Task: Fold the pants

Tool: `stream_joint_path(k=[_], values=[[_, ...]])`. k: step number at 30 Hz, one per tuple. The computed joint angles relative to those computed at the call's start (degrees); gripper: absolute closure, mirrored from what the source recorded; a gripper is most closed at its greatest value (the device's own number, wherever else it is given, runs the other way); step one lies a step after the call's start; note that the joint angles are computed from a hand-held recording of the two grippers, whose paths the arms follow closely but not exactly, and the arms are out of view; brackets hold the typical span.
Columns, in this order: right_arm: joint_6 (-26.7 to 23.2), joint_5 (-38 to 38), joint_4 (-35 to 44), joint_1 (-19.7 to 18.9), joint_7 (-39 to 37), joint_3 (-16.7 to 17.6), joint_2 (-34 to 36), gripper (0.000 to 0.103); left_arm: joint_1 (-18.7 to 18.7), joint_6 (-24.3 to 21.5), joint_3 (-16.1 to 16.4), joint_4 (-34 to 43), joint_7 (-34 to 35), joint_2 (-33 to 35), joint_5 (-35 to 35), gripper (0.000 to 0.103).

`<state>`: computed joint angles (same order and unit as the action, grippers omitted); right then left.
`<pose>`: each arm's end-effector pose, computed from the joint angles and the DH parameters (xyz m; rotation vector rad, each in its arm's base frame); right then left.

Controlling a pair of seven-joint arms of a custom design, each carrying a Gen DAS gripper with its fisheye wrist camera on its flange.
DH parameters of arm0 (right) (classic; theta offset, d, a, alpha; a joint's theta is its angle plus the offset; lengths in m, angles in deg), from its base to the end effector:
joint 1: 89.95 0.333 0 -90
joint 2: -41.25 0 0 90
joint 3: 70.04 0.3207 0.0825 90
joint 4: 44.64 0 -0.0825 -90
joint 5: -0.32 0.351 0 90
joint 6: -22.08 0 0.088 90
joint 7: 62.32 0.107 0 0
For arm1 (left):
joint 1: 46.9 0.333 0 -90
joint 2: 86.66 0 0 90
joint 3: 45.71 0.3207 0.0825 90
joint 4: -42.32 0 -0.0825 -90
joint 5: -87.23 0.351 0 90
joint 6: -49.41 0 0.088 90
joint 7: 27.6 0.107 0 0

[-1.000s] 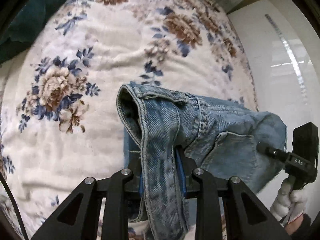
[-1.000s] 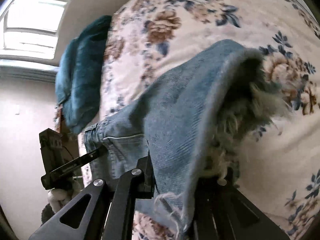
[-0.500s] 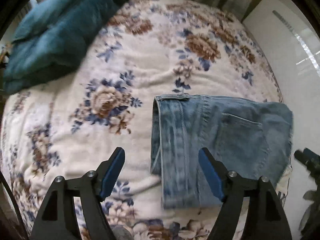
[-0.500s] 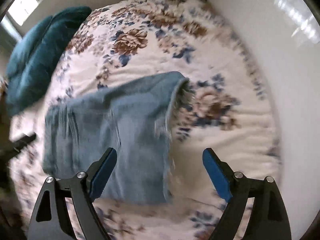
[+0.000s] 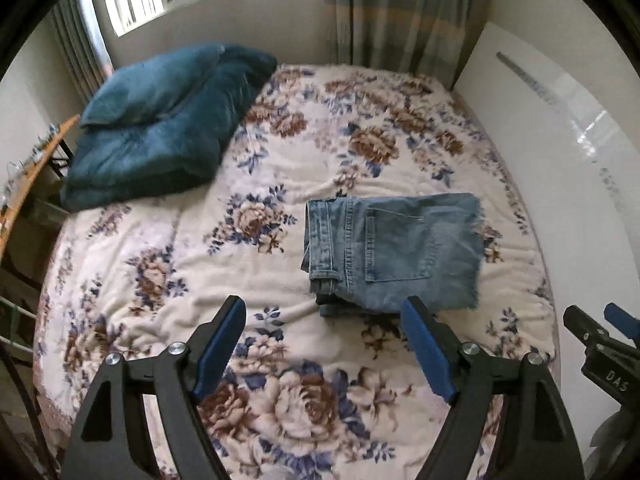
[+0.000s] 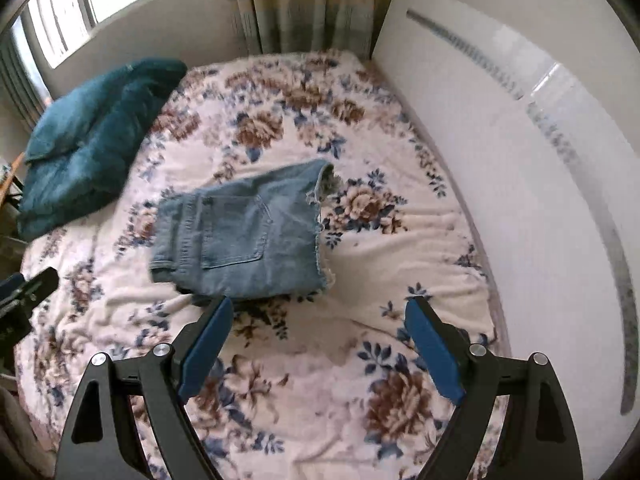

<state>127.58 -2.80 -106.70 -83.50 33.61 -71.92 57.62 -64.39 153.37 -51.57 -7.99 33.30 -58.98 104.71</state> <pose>0.6219 0.0497 0.7137 -1.9453 1.9812 -0.4969 0.6365 -0.2213 0.6784 -2.0245 1.7988 -0.4725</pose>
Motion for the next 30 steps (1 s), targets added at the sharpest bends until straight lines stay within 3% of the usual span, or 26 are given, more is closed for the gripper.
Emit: stream_joint_path(k=[7, 15, 23, 30], values=[[-3.86, -0.16, -4.92, 0.66, -1.35, 0.91, -14.05, 0.013, -1.87, -0.49, -2.83, -10.35, -2.24, -13.62, 1.19, 0.024], [-12.36, 0.74, -2.14, 0.80, -2.58, 1.81, -22.89, 0.013, -3.21, -5.01, -6.75, -11.98, -3.49, -21.64, 1.95, 0.024], [-18.72, 0.50, 6.17, 0.50, -2.18, 2.54, -25.70, 0.013, -4.04, -8.10, -9.33, -12.20, -6.44, -26.22, 6.36, 0.024], [-26.98, 0.74, 20.80, 0.46, -2.48, 2.58, -22.04, 0.013, -4.19, -10.51, -11.18, -12.30, -8.89, -28.83, 8.81, 0.024]])
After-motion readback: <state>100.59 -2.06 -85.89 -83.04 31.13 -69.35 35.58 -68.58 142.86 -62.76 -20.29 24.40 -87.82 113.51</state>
